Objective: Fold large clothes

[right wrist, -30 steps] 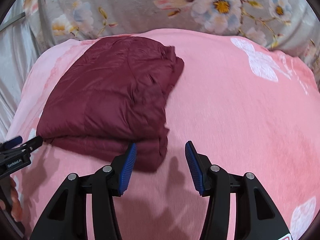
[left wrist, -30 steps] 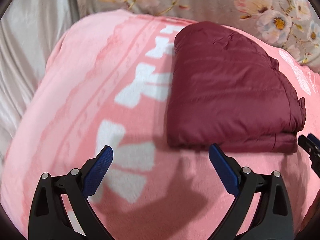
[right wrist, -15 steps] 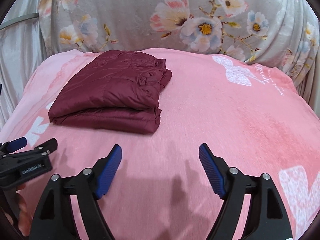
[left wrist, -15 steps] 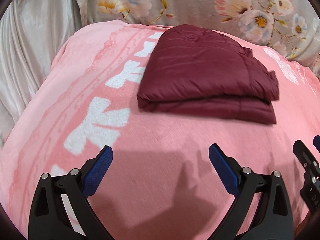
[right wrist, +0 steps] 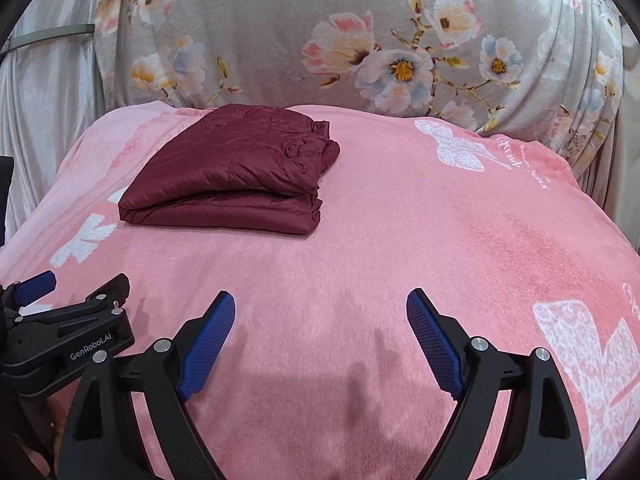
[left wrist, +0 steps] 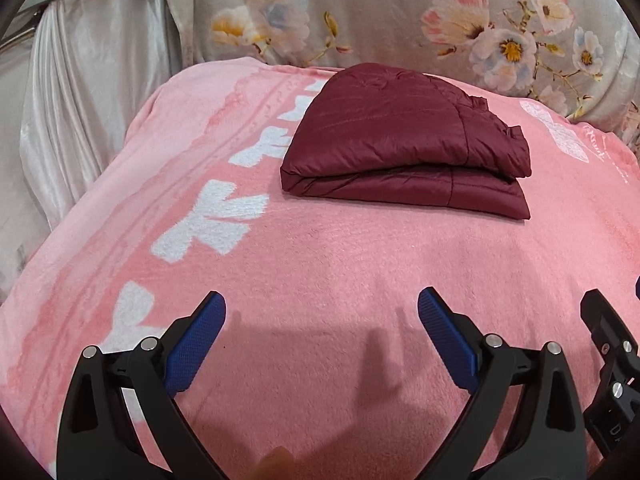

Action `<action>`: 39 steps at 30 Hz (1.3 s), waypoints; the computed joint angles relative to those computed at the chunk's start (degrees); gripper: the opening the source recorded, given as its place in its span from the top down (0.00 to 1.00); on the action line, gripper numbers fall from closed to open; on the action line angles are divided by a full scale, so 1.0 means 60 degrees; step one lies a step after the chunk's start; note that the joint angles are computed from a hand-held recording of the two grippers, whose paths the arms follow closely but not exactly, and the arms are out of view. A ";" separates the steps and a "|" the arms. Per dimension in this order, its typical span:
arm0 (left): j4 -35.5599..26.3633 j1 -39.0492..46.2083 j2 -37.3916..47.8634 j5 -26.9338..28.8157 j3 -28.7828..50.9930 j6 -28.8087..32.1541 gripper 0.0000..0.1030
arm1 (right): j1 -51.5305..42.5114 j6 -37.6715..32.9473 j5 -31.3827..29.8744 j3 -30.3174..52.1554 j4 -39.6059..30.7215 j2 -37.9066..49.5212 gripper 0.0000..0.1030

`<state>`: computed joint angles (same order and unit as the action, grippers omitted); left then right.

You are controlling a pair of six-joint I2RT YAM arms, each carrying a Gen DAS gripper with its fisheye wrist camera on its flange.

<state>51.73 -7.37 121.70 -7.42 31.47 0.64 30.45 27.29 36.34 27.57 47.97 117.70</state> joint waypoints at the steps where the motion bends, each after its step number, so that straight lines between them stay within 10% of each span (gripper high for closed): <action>1: 0.0117 -0.0049 0.0003 -0.0049 -0.0075 0.0012 0.08 | 0.0053 -0.0004 0.0036 -0.0046 0.0074 0.0002 0.17; 9: 0.1648 -0.0450 0.0119 -0.0482 -0.0789 0.0260 0.08 | 0.0509 0.0010 0.0443 -0.0228 0.0366 0.0017 0.17; 39: 0.1667 -0.0518 0.0250 -0.0638 -0.0746 0.0211 0.08 | 0.0436 0.0103 0.0215 -0.0112 0.0188 0.0046 0.17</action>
